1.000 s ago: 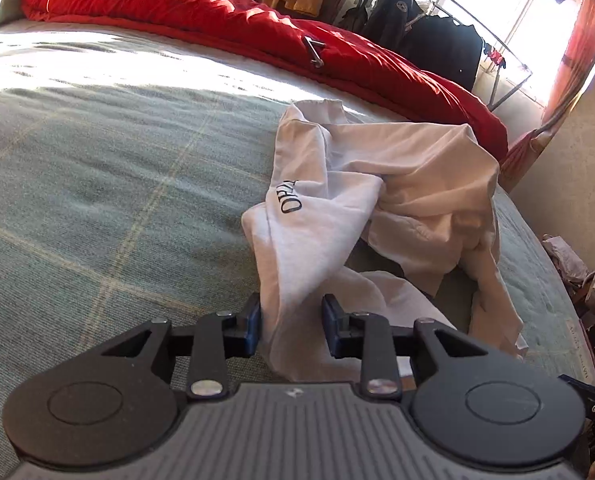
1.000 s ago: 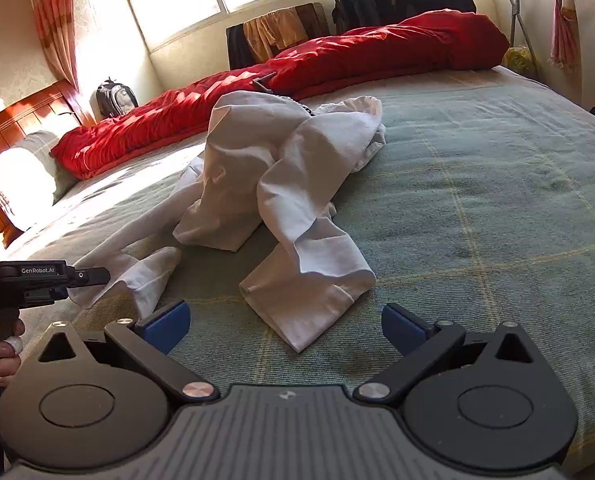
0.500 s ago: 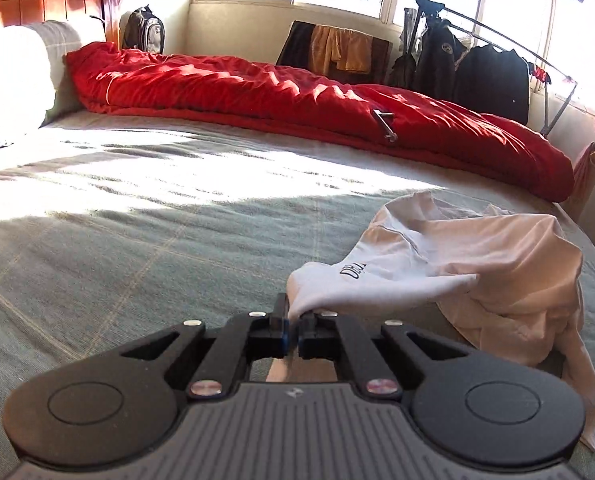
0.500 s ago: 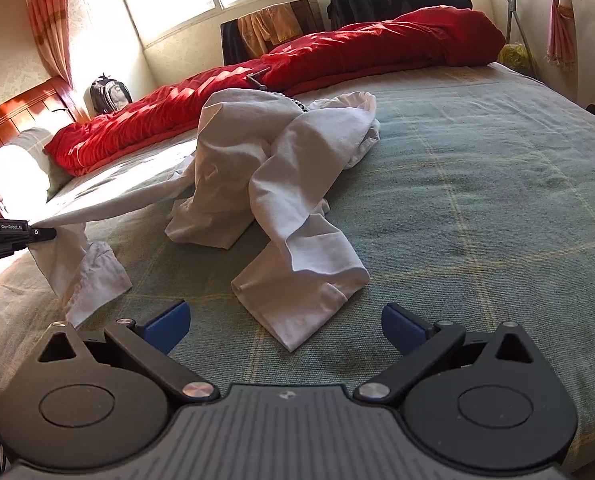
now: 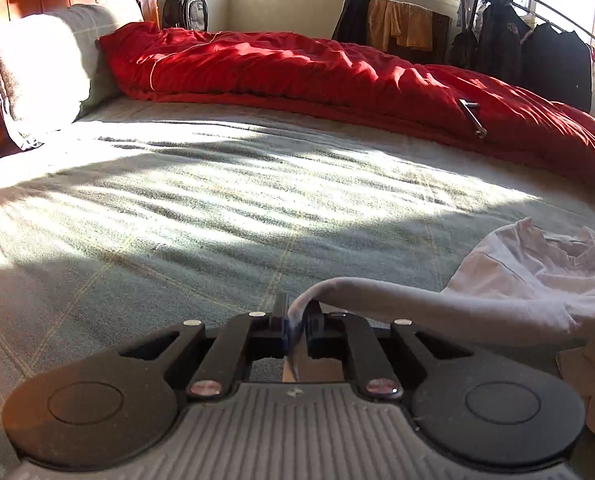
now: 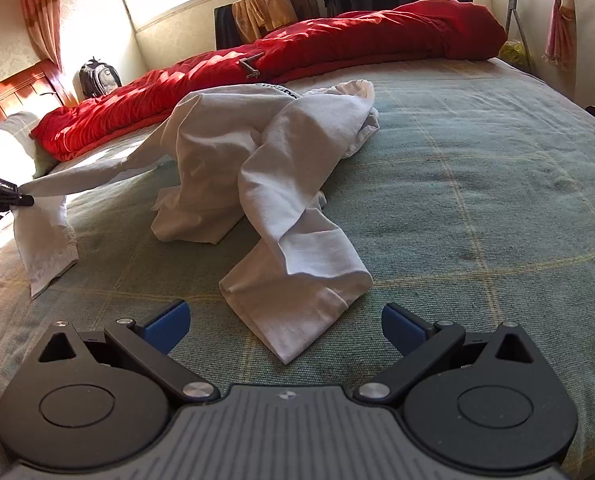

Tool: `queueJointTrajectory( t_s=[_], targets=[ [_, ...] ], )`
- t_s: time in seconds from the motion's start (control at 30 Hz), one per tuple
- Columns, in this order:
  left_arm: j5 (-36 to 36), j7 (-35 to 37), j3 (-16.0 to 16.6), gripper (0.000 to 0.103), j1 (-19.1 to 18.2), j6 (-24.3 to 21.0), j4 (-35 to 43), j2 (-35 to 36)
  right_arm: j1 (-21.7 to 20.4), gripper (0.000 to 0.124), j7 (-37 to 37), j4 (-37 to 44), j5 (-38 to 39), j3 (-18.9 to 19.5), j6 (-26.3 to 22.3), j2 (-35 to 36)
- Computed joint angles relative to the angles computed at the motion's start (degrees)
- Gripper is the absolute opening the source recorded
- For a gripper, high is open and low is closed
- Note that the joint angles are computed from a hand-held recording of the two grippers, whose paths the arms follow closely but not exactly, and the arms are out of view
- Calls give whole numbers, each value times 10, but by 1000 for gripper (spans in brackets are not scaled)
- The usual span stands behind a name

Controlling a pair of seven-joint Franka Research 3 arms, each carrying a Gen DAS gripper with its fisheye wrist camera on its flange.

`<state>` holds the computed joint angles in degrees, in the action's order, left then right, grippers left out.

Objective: Fold clothes

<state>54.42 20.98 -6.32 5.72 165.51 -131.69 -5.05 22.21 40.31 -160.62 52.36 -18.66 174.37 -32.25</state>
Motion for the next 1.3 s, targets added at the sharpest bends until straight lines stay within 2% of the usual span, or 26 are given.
queueJointTrajectory(
  t_s=[0.1, 0.17, 0.23, 0.43, 0.5, 0.57, 0.63, 0.67, 0.73, 0.83, 0.9, 0.97, 1.0, 1.03, 1.07, 1.17, 1.3],
  targets=[
    [-28, 49, -1, 11, -11, -14, -6, 9, -3, 103, 3, 3, -3, 5, -1, 7],
    [-44, 64, 3, 13, -13, 1, -25, 1, -5, 103, 4, 5, -3, 7, -4, 8],
    [-90, 99, 8, 17, -16, 16, -51, -13, -6, 103, 2, 5, -4, 9, -7, 7],
    [-126, 110, -10, 19, -6, 15, -127, -92, 0, 103, -12, -5, 5, 5, -10, -17],
    [-157, 160, -4, 19, -27, 34, -155, -122, -1, 103, -13, -9, 6, 5, -11, -27],
    [-198, 227, 9, 24, -60, 52, -178, -145, -1, 103, -11, -13, 7, 4, -12, -33],
    [-214, 283, 4, 42, -80, 61, -181, -142, 0, 103, -10, -15, 7, 3, -18, -40],
    [-222, 312, 3, 46, -92, 64, -181, -141, 0, 103, -9, -17, 7, 4, -21, -45],
    [-235, 363, -8, 47, -105, 66, -178, -133, -1, 103, -8, -21, 5, 8, -26, -55],
    [-157, 327, -87, 47, -47, 30, -142, -97, -9, 103, -7, -34, -4, 19, -27, -78],
    [-95, 282, -108, 47, -27, 18, -124, -73, -16, 103, -1, -42, -12, 25, -23, -91],
    [-60, 251, -109, 48, -29, 4, -111, -62, -26, 103, 13, -48, -23, 28, -24, -101],
    [-51, 240, -106, 40, -34, -3, -107, -60, -29, 103, 19, -50, -27, 28, -23, -104],
    [-43, 230, -102, 16, -39, -10, -103, -59, -32, 103, 25, -51, -32, 28, -22, -107],
    [-33, 216, -100, 2, -43, -18, -100, -60, -35, 103, 32, -53, -36, 28, -20, -109],
    [47, 145, -102, 2, -44, -34, -109, -91, -32, 103, 44, -55, -45, 19, -15, -112],
    [95, 115, -94, 2, -47, -36, -150, -174, -16, 103, 50, -54, -55, 6, -12, -112]
  ],
)
